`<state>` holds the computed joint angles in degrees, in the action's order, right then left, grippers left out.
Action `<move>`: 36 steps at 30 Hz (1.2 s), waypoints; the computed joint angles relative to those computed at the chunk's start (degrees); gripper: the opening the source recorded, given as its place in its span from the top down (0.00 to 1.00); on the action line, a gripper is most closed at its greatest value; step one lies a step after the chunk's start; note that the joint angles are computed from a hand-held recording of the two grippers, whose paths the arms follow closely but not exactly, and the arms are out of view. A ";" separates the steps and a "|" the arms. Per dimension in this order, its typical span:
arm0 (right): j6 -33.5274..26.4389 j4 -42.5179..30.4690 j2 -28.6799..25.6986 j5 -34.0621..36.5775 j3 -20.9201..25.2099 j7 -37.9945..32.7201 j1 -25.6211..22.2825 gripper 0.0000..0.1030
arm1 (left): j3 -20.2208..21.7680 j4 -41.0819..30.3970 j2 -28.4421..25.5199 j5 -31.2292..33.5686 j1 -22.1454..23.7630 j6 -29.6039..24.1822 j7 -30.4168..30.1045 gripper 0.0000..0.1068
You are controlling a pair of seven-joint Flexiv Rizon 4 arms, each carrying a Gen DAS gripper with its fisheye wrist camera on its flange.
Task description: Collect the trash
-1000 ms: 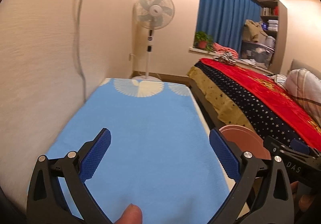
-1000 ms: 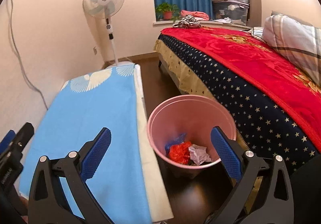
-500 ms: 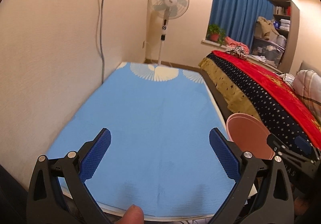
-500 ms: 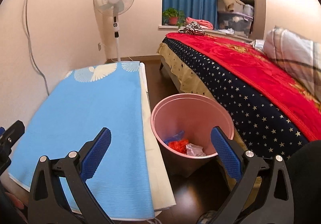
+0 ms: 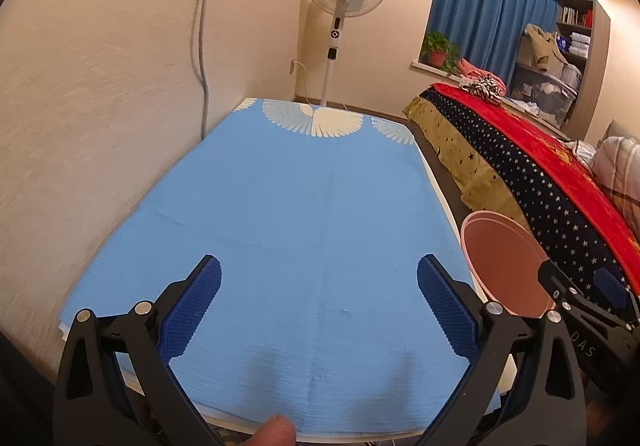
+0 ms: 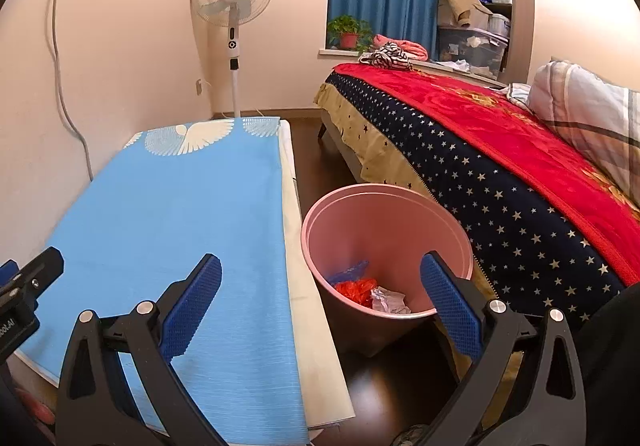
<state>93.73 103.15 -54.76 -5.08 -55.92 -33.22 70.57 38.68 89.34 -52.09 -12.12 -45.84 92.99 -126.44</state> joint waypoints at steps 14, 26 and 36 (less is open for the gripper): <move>-0.01 -0.19 -0.98 0.42 -1.14 -0.16 0.79 0.05 | 1.73 -0.45 -0.89 0.91 -1.34 -0.42 -0.23 0.11; 0.02 0.02 -1.11 0.66 -1.51 -0.23 1.07 0.05 | 1.83 -0.95 -1.09 1.38 -1.33 -0.77 -0.77 0.11; -0.25 0.03 -0.82 0.56 -1.51 -0.34 1.10 0.05 | 1.06 -0.98 -0.81 1.80 -0.75 -0.50 -0.72 0.11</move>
<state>93.48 103.18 -55.58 -4.53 -57.43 -33.56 71.68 39.74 88.37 -52.89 -10.33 -46.59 92.49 -127.16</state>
